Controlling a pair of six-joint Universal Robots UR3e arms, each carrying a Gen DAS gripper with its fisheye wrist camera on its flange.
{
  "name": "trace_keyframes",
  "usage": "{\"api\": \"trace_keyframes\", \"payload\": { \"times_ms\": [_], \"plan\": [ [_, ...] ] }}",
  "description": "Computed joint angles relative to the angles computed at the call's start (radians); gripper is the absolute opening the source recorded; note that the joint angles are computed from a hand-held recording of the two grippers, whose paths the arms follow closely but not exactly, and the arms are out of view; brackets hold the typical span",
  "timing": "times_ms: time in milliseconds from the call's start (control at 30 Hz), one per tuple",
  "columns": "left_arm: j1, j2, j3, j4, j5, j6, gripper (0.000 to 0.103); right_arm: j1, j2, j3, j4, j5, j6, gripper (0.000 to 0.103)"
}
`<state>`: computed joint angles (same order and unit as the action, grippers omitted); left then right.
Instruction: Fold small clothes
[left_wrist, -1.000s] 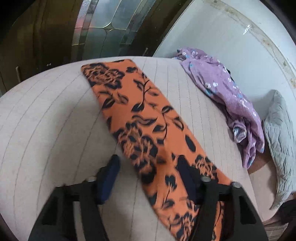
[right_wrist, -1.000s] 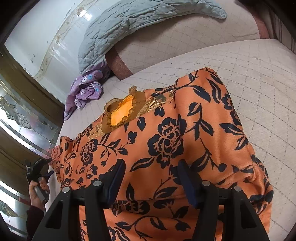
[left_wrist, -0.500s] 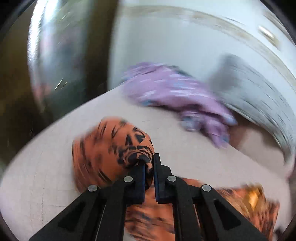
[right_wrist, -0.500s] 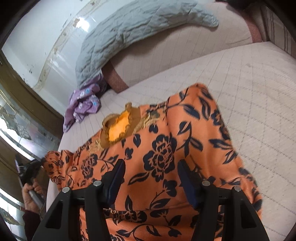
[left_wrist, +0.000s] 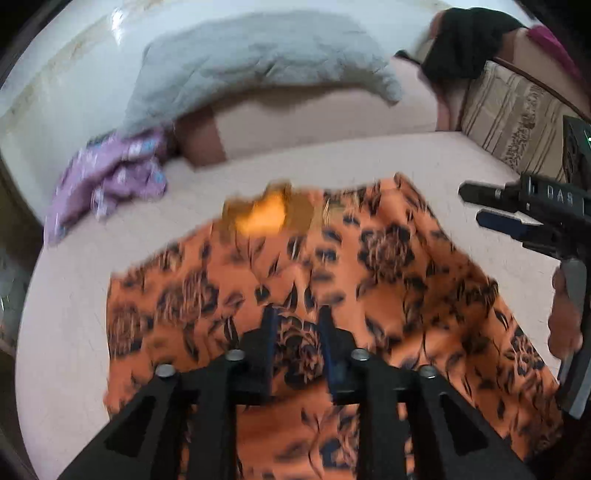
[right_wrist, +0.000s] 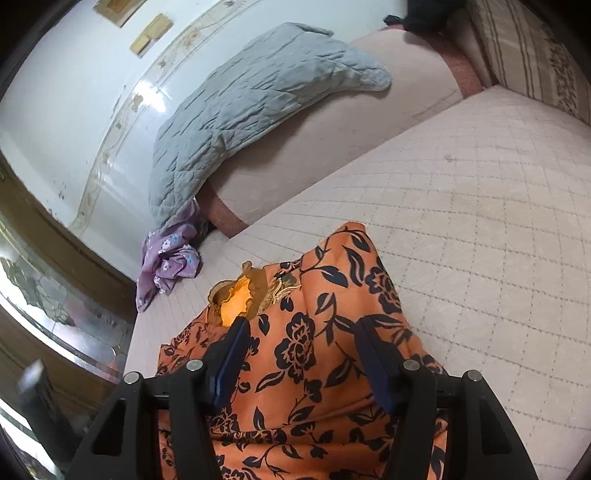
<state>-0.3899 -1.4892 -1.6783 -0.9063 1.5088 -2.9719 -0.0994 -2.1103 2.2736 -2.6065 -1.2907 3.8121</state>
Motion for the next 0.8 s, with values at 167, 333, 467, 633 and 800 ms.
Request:
{"api": "trace_keyframes", "payload": {
  "times_ms": [167,333,467,633,800],
  "plan": [
    [0.34,0.268,-0.205,-0.002,-0.141,-0.039,0.054,0.049,0.062,-0.035,-0.006,0.02,0.021,0.068],
    [0.543,0.21,-0.257,0.091,-0.08,-0.067,0.053,0.268,0.304,-0.216,-0.043,-0.061,-0.012,0.068],
    [0.514,0.032,-0.201,0.113,0.031,-0.111,0.05,0.434,0.524,-0.464,0.036,-0.148,-0.075,0.068],
    [0.501,-0.054,-0.14,0.042,0.026,-0.118,0.048,0.554,0.873,-0.987,0.3,-0.204,-0.195,0.069],
    [0.549,-0.054,-0.144,0.018,-0.008,-0.079,0.048,0.601,1.222,-1.51,0.546,-0.186,-0.271,0.072]
  ]
}}
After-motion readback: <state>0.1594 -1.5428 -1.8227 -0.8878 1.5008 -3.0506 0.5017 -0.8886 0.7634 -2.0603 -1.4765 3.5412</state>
